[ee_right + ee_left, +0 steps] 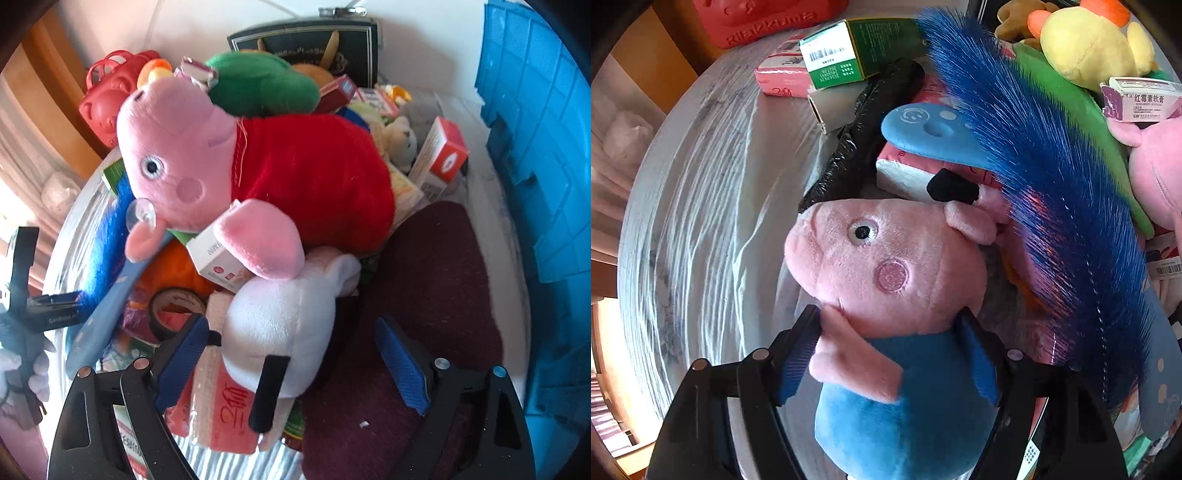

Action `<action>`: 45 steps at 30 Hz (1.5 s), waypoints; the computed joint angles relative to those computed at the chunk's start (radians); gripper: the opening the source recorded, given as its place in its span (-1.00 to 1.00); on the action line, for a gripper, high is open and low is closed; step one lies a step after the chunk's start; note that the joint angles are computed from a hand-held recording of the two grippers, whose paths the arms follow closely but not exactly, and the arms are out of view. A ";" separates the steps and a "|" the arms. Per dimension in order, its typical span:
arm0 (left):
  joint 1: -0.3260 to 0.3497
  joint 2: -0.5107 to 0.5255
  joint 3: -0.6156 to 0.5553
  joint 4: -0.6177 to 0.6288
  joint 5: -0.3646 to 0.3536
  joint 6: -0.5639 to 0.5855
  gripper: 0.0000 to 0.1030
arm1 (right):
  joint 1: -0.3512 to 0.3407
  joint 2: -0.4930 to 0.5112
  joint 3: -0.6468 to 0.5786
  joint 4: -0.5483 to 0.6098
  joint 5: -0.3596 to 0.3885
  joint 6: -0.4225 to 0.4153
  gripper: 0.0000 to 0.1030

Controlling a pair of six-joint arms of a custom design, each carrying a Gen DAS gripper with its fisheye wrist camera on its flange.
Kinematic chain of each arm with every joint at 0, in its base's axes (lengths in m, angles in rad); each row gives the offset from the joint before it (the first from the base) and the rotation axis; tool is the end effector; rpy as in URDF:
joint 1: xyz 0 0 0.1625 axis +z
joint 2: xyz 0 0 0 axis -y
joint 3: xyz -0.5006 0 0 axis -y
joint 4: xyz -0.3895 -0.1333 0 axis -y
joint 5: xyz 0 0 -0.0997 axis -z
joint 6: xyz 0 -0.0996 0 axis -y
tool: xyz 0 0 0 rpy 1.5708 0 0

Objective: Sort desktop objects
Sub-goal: 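Grasp the pink-blue pig plush with the left tool while the right tool grasps the white plush, then lift and carry the pig plush and white plush over the blue crate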

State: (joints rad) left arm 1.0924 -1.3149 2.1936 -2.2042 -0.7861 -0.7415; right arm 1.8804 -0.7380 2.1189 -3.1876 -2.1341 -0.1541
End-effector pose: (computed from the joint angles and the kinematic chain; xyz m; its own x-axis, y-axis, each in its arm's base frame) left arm -0.0286 -0.4976 0.2543 -0.7066 -0.2291 -0.6695 -0.0416 0.9580 -0.2839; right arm 0.2471 -0.5094 0.0582 -0.7879 -0.2792 0.5489 -0.4222 0.8938 -0.1513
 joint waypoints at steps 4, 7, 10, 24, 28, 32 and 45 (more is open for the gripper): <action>0.010 0.006 0.030 -0.103 -0.043 0.038 0.43 | -0.004 0.017 -0.012 0.009 -0.003 -0.008 0.55; -0.013 -0.003 0.061 -0.145 -0.023 0.044 0.26 | -0.005 0.023 -0.015 0.018 -0.005 -0.011 0.16; -0.036 -0.022 0.081 -0.144 -0.009 0.031 0.16 | -0.004 0.022 -0.010 0.007 -0.004 -0.016 0.11; -0.325 -0.226 0.172 0.021 0.238 -0.246 0.09 | 0.046 -0.064 0.088 -0.196 0.055 -0.096 0.02; -0.453 -0.266 0.170 0.161 0.340 -0.374 0.09 | 0.079 -0.090 0.114 -0.311 0.057 -0.140 0.02; -0.509 -0.274 0.168 0.092 0.401 -0.314 0.09 | 0.117 -0.124 0.132 -0.422 0.055 -0.184 0.02; -0.700 -0.075 0.124 -0.330 0.437 -0.010 0.09 | 0.183 -0.321 0.194 -0.668 0.030 -0.323 0.02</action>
